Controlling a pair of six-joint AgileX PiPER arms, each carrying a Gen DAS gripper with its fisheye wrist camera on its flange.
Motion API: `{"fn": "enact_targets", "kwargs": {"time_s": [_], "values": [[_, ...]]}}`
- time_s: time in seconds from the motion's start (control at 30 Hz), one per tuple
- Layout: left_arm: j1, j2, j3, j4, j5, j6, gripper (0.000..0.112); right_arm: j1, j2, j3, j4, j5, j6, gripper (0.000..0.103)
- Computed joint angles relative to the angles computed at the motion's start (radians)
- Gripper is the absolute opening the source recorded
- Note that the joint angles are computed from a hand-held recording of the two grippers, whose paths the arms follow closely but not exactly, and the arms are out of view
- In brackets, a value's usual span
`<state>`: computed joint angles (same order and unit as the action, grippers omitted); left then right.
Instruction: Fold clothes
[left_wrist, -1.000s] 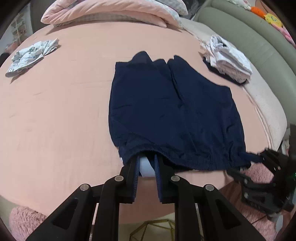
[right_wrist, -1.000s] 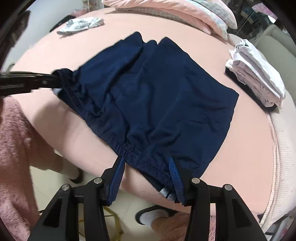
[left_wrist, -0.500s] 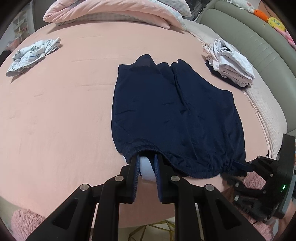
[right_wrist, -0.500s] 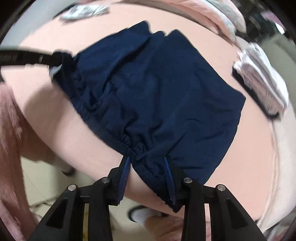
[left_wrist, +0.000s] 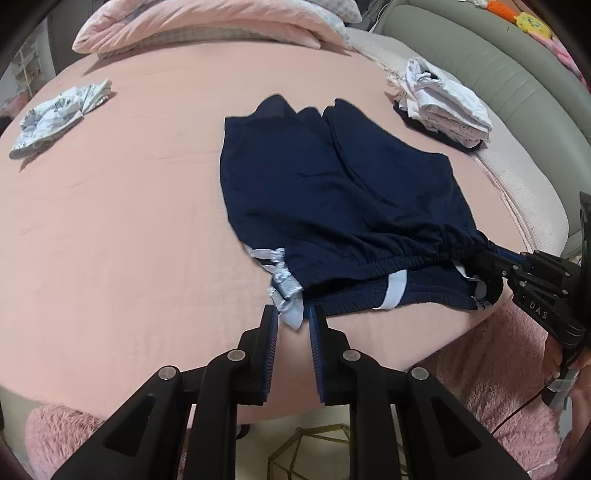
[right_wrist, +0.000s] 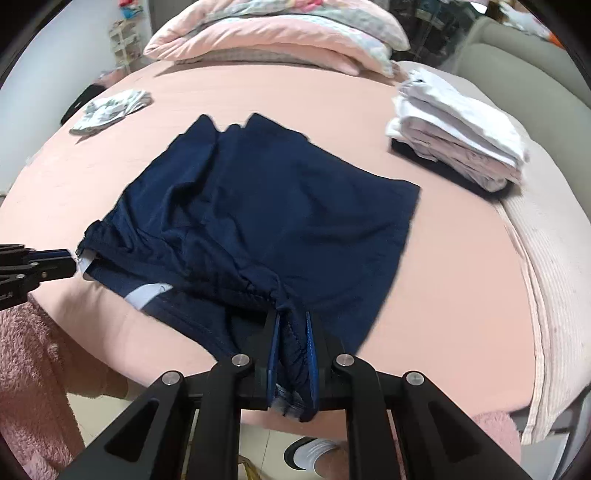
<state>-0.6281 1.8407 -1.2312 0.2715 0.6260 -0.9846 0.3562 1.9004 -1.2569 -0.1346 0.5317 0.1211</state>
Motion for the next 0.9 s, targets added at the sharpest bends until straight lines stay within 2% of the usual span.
{"fn": "enact_targets", "kwargs": {"time_s": [0.07, 0.13, 0.23, 0.4, 0.57, 0.67, 0.73, 0.8, 0.83, 0.87, 0.9], "values": [[-0.003, -0.004, 0.011, -0.005, -0.023, 0.003, 0.044, -0.008, -0.024, 0.042, -0.033, -0.010, 0.034, 0.011], [-0.005, -0.007, 0.023, -0.009, -0.045, 0.002, 0.045, -0.021, -0.030, 0.064, -0.048, -0.009, 0.059, 0.011], [-0.002, -0.005, 0.030, 0.001, -0.063, -0.014, 0.045, -0.074, 0.013, 0.046, 0.139, 0.061, -0.121, 0.012], [-0.013, 0.006, 0.003, 0.029, -0.078, -0.009, 0.045, -0.099, -0.037, 0.098, 0.290, 0.007, -0.241, 0.012], [-0.015, -0.031, 0.018, 0.177, -0.146, -0.197, 0.045, -0.151, -0.116, 0.135, 0.459, -0.036, -0.335, 0.013], [0.006, 0.043, -0.075, 0.056, -0.084, -0.062, 0.045, -0.177, -0.132, 0.147, 0.537, -0.042, -0.382, 0.015], [0.013, 0.123, -0.154, 0.033, 0.006, -0.025, 0.045, -0.189, -0.114, 0.134, 0.575, -0.013, -0.413, 0.015], [0.014, 0.200, -0.232, 0.039, 0.130, -0.006, 0.044, -0.201, -0.115, 0.137, 0.649, 0.021, -0.486, 0.015], [0.013, 0.214, -0.241, 0.058, 0.167, -0.020, 0.045, -0.207, -0.114, 0.136, 0.681, 0.043, -0.521, 0.019], [0.014, 0.221, -0.239, 0.070, 0.188, -0.032, 0.045, -0.209, -0.114, 0.133, 0.681, 0.061, -0.528, 0.022], [0.023, 0.204, -0.211, 0.063, 0.168, -0.040, 0.045, -0.206, -0.121, 0.136, 0.653, 0.064, -0.511, 0.024]]}}
